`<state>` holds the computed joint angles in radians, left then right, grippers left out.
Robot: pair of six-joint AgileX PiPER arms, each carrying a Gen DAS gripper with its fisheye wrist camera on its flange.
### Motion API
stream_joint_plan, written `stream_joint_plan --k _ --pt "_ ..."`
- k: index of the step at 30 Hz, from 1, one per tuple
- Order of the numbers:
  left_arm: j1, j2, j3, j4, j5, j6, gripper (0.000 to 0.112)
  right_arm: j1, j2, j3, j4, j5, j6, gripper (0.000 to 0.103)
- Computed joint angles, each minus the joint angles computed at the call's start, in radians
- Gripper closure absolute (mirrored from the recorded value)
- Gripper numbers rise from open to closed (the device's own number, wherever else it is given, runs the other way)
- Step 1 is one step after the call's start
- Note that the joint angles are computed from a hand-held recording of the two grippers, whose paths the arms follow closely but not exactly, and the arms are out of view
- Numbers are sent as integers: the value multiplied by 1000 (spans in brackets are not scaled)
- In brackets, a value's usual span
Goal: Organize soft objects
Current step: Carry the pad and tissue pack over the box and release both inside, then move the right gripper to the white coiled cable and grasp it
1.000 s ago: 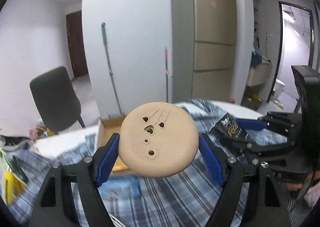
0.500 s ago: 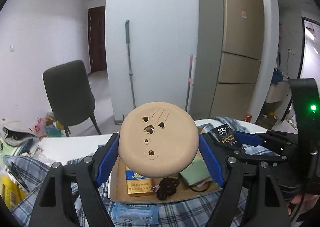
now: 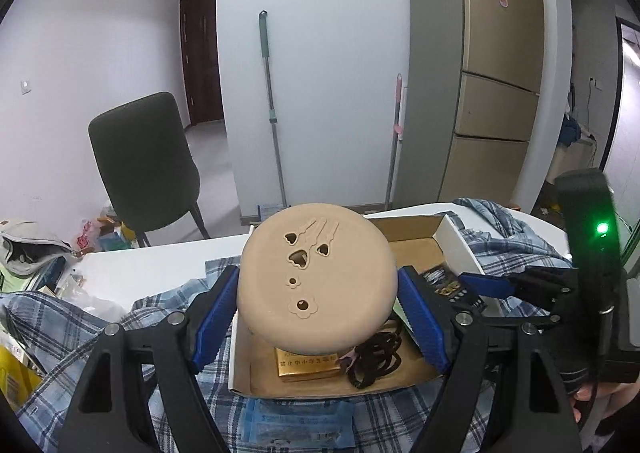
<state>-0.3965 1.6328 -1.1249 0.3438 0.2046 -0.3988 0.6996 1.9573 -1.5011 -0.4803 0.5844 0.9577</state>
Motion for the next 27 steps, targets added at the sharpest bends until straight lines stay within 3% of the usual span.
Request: stream_joint_plan --k 2,4,5,13,15,18,27 --pt "2 2 1 -8 -2 3 32 0 6 -1 4 1 -3 53" --pt "1 5 0 16 3 -20 32 2 2 3 0 1 2 38" --pt "0 6 -1 2 5 -7 32 5 -6 12 -20 -1 24 37" --pt "29 85 -64 -279 64 259 27 18 -61 54 -146 50 134 37" --pt "32 105 -70 -296 63 273 27 12 -70 64 -144 50 138 37" --pt "23 118 -70 -174 56 156 21 4 -74 67 -127 50 130 37" --pt "44 48 -25 -292 13 240 20 8 -99 76 -144 55 154 37"
